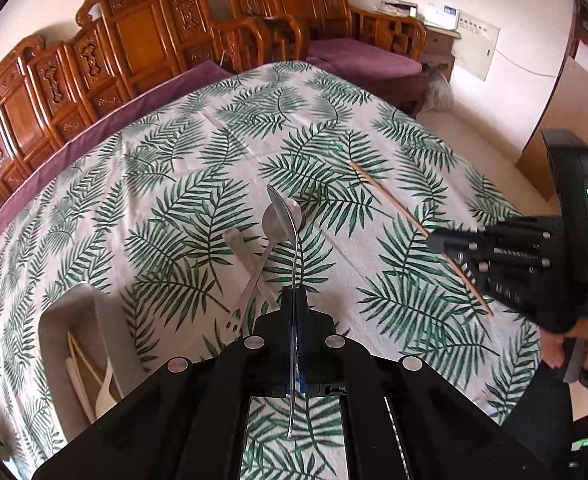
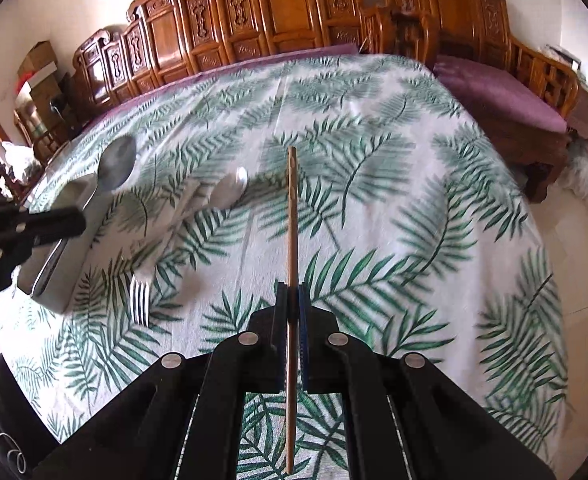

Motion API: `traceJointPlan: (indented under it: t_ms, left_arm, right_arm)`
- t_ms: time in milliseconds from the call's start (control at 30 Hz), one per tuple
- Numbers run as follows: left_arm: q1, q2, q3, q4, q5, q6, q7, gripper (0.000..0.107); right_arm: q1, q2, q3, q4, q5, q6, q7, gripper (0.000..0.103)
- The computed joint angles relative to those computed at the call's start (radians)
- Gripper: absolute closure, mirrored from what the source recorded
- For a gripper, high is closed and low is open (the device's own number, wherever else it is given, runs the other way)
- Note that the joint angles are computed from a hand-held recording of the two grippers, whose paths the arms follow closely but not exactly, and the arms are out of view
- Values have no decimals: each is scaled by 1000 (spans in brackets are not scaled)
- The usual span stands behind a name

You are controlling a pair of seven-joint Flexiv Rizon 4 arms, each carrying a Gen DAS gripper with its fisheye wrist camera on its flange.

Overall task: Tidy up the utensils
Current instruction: 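Carry the metal utensils into the grey tray and open the left tool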

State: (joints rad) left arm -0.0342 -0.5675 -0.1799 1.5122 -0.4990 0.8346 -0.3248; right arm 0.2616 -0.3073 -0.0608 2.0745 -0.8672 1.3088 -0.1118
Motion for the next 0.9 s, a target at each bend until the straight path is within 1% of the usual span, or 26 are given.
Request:
traceJointPlan:
  t_ms: [100, 367, 500, 767, 900]
  left_arm:
    - [15, 23, -7, 17, -26, -6, 13, 106]
    - [42, 62, -7, 37, -101, -14, 43, 106]
    - [54, 66, 0, 26, -125, -17, 48, 106]
    - [89, 40, 20, -29, -139, -26, 17, 106]
    - [113, 7, 33, -77, -124, -30, -14, 106]
  right_arm:
    - [0, 22, -7, 0, -28, -3, 14, 97]
    - [-15, 52, 22, -35, -57, -31, 3, 97]
    - [-11, 55, 44, -65, -53, -49, -34, 97]
    - [16, 49, 67, -120, -33, -61, -93, 97]
    - [41, 20, 71, -168, -11, -65, -106, 97]
